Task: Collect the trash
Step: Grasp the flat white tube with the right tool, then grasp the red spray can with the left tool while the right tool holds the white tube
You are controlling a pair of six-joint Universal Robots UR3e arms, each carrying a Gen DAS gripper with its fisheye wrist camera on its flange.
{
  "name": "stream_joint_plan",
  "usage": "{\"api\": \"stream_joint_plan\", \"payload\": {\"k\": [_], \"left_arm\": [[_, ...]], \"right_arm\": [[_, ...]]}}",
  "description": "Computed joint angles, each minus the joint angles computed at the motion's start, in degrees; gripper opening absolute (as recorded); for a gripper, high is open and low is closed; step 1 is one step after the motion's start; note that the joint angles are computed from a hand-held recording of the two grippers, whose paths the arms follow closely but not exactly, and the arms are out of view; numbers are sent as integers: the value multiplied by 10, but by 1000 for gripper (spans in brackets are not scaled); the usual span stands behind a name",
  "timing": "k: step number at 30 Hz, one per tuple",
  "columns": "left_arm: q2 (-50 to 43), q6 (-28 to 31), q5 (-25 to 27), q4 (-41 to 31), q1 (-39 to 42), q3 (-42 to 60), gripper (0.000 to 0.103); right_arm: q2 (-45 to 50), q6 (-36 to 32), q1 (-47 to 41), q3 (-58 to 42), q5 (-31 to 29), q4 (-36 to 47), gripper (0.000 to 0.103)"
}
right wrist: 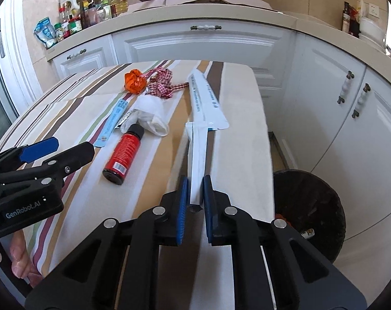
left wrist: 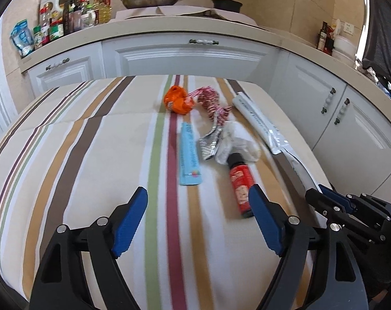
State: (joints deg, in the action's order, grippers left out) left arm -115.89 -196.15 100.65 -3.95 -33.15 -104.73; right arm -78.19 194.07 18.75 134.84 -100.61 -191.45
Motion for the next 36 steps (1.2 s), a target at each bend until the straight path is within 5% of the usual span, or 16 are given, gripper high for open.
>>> {"api": "stream_joint_plan", "payload": {"k": [11, 17, 22, 36], "left_arm": [[-67, 2, 25, -60, -38, 109, 74], [-91, 6, 21, -104, -42, 151, 54], [-101, 13, 18, -112, -43, 159, 25], [-65, 21, 27, -43, -51, 98, 25]], "right_arm": [[-26, -14, -62, 75, 51, -77, 12], [-30, -20, -90, 101, 74, -105, 12], [-24, -19, -96, 108, 81, -117, 12], [-29, -14, -81, 117, 68, -138, 12]]}}
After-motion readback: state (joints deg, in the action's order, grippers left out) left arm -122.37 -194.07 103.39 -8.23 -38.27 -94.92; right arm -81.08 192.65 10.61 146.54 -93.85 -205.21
